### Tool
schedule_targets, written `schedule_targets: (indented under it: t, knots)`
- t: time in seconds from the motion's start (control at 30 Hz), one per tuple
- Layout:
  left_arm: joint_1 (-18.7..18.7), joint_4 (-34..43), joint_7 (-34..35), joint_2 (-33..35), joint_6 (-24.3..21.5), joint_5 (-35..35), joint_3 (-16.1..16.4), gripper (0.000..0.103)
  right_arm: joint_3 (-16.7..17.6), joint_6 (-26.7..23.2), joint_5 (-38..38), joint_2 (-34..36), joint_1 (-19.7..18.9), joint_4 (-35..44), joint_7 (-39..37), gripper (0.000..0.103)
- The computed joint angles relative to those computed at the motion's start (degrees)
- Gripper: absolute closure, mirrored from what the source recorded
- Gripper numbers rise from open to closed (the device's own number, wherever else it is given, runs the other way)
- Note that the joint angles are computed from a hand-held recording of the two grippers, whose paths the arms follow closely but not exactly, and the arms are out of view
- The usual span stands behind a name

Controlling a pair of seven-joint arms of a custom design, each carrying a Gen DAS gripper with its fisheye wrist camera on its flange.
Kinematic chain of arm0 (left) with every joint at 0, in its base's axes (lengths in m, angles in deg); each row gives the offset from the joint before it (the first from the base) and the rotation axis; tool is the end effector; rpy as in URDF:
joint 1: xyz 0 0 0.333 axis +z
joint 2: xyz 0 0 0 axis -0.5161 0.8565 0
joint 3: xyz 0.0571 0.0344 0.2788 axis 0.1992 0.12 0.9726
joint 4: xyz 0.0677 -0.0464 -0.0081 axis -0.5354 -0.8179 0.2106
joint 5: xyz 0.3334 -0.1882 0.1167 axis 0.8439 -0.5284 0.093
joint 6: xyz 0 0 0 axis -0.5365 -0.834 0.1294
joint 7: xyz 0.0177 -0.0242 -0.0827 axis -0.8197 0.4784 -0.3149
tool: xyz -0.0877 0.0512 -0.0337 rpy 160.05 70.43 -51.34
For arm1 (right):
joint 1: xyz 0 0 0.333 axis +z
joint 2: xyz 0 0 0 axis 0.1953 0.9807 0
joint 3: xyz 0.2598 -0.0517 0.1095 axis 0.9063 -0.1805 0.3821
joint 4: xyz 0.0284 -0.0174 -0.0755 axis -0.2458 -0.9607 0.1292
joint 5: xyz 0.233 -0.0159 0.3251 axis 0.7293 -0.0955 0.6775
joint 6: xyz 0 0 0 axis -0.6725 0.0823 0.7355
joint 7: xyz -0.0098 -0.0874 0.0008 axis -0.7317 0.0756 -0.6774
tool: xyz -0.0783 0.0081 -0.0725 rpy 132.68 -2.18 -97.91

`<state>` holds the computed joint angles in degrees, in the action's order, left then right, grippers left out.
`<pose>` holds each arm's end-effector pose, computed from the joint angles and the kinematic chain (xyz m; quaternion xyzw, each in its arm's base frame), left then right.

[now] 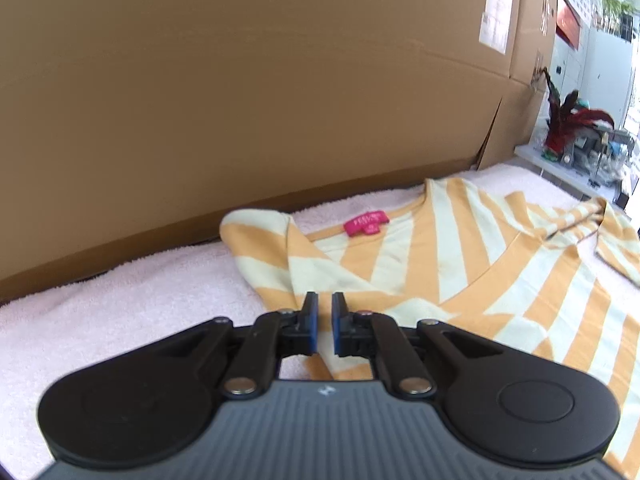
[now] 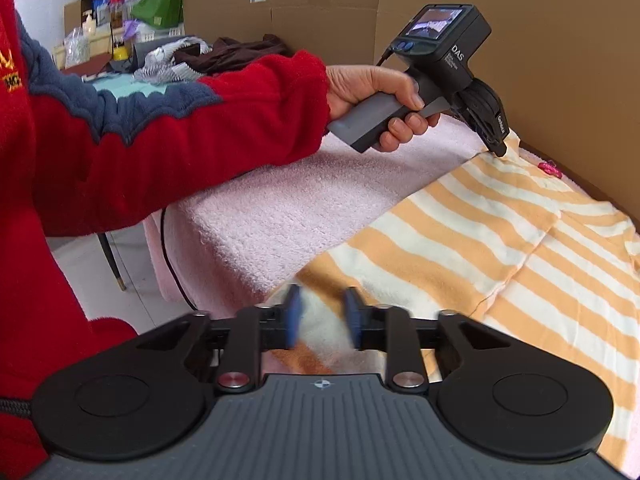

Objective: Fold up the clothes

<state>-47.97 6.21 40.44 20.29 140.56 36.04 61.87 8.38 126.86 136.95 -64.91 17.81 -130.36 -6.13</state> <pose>0.7142 -0.2689 0.4812 -0.6430 0.6140 -0.3302 0.3170 0.6002 0.0982 0.4747 -0.8881 0.1594 -0.1070 0.4177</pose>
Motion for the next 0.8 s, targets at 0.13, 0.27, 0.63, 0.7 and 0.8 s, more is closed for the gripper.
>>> schedule_targets:
  t: [0.13, 0.27, 0.63, 0.7, 0.8]
  knots:
    - [-2.15, -1.43, -4.88, -1.26, -0.59, 4.1, 2.59, 0.098, -0.63, -2.34, 1.98, -0.32, -0.82, -0.04, -1.1, 0.1]
    - [-4.29, -8.43, -13.94, -8.22, -0.82, 10.8, 3.62, 0.099, -1.04, -5.46, 0.07, -0.21, -1.44, 0.21, -2.25, 0.099]
    - [-3.24, -38.02, -28.92, -29.64, 1.49, 15.46, -6.3, 0.054, -1.28, -4.0, 7.04, 10.52, -5.66, 12.2, 26.43, 0.068]
    - [-2.82, -38.71, -32.31, -29.46, -0.21, 16.87, -8.01, 0.061, -0.18, -5.28, 7.23, 12.17, -6.66, 13.55, 28.19, 0.068]
    - [-3.08, -38.22, -36.49, -29.06, -2.93, 20.9, -9.53, 0.071, 1.15, -0.73, 6.39, 11.07, -6.28, 11.49, 23.81, 0.097]
